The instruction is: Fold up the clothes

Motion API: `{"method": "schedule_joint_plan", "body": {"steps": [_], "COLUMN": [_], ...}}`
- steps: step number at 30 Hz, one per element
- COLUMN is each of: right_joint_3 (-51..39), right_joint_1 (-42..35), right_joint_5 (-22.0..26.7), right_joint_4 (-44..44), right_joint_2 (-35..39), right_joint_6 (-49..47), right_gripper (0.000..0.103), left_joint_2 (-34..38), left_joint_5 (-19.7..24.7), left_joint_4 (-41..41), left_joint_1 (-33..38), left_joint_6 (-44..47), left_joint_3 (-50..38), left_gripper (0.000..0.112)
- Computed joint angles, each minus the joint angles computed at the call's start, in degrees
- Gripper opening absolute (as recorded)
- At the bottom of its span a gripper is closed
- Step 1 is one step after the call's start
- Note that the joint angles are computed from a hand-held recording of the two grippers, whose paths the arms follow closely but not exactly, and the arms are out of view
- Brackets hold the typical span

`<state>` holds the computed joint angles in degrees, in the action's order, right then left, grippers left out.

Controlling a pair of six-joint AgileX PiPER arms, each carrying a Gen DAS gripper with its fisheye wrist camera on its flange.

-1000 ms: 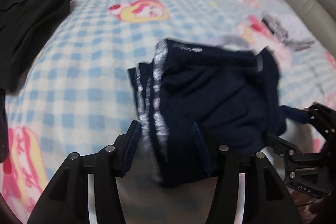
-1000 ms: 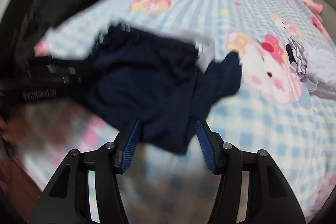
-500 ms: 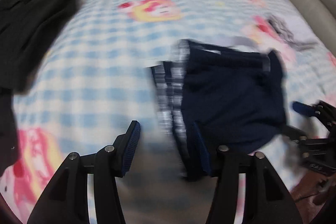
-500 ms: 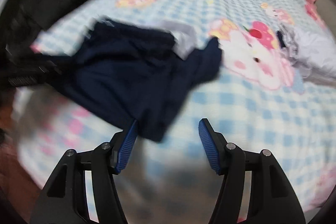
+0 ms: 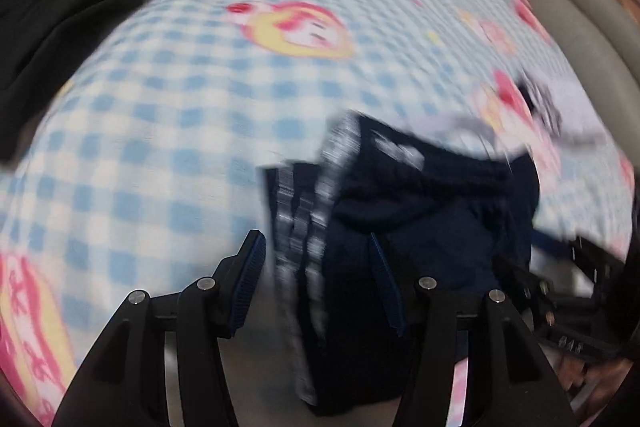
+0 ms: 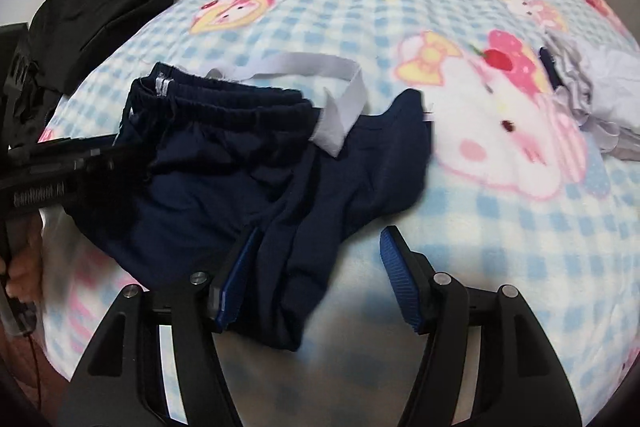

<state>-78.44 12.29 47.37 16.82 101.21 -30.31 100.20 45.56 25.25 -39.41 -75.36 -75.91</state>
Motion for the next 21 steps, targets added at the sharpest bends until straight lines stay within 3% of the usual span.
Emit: {"method": "schedule_joint_plan", "body": {"steps": [4,8,13,15,18,21], "right_joint_3": [-0.13,0.64,-3.17,-4.00,-4.13,-4.34], "right_joint_1": [-0.91,-1.02,-1.33,-0.96,-0.10,-0.38], "right_joint_5": [0.18,-1.42,1.56,2.22,2.37,2.83], "right_joint_4": [1.18,1.85,2.56,1.67,-1.56,-1.46], "right_joint_2": [-1.03,-2.58,-0.24,0.56,1.34,1.70], "right_joint_6": [-0.07,-0.68,0.85,1.60,3.17,2.46], "right_gripper": [0.063,0.064,0.064,0.064,0.064,0.064], "left_joint_2": [-2.14,1.56,11.03,10.69,8.04,6.89], "left_joint_5": [1.08,0.77,10.00,8.53,2.44,0.21], "left_joint_4": [7.79,6.24,5.06,3.69,1.12,1.50], "left_joint_1": [-2.52,-4.92,-7.39,-5.89,-2.54,-1.20], "left_joint_6": [-3.10,5.22,10.85,10.23,7.95,5.33], "left_joint_3": [-0.31,-6.14,-17.50,-16.52,-12.24,-10.40], "left_gripper": [0.056,0.056,0.056,0.056,0.056,0.056]}}
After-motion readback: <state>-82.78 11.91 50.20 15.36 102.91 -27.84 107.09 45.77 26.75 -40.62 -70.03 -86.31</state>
